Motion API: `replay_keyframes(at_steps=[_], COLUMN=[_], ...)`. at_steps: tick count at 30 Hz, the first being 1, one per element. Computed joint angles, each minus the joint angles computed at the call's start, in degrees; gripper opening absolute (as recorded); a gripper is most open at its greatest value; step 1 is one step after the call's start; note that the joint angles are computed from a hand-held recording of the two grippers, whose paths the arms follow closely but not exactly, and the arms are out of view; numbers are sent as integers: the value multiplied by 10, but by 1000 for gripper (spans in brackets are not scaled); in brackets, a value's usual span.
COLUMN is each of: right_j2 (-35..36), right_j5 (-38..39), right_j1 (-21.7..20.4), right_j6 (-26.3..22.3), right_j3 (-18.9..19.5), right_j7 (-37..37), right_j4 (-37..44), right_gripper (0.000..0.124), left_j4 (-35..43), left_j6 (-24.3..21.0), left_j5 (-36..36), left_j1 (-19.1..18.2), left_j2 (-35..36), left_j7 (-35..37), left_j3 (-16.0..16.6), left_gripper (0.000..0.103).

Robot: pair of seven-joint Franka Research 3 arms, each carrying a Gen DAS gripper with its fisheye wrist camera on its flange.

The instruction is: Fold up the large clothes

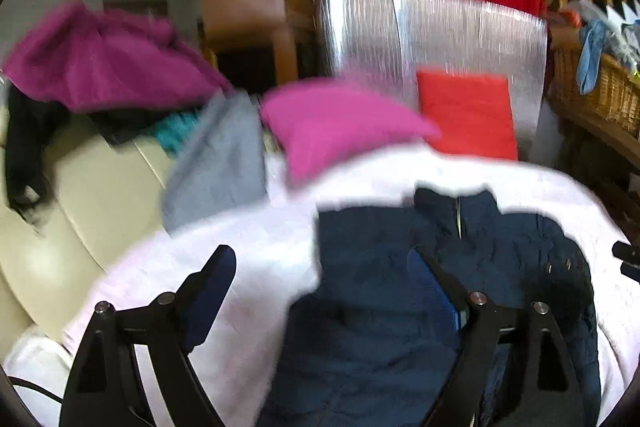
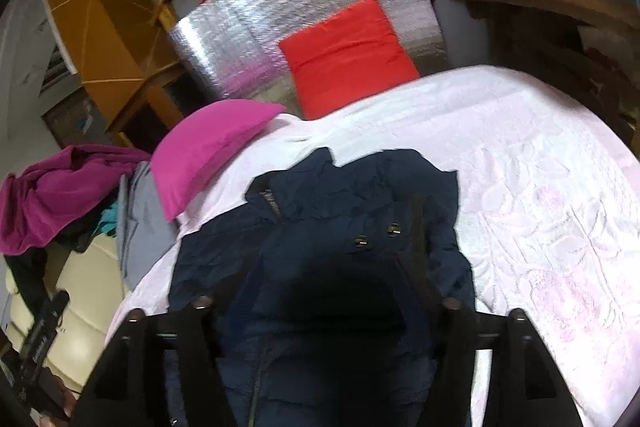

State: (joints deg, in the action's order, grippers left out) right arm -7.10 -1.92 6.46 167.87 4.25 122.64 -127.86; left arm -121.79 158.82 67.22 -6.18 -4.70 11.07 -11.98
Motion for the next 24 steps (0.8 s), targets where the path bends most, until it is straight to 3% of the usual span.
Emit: replay_keyframes(at_steps=[2,5,8,11,13,17,20,22,24], right_j2=[14,40,62,86,97,124,136,134,125], right_j5=[19,36,149,202,179,207,151,146,60], right_j1=[-1,-8,-1,-5,-5,-8,4,7,25], right_j6=[-12,-33,-27,-38,-39,-64,-80,-80,-68], right_j3=[-12,-28,-46,-51,-56,-52,-60,-54,-69], right_j7=[-9,-12,-88,-132,-117,-157,-144,-169,-110], right_j4=[2,10,13,31,36,58,73,78,71], right_gripper=[72,72,72,72,73,73,73,49,37], left_j4=[18,61,93,134,156,180,181,179,176], left_j6=[25,2,22,-3,-24,-39,-41,-42,-44], left_j5=[-117,-280,-388,-422,-426,-494,-538,-545,-536], left_j1=[0,-1,10,2,-4,16,23,19,10], left_j2=[49,110,153,193,216,251,261,259,255], left_j7=[101,235,311,328,330,388,413,417,413], left_j3=[14,19,21,36,45,27,20,24,32], left_gripper=[88,88,88,88,88,88,88,88,88])
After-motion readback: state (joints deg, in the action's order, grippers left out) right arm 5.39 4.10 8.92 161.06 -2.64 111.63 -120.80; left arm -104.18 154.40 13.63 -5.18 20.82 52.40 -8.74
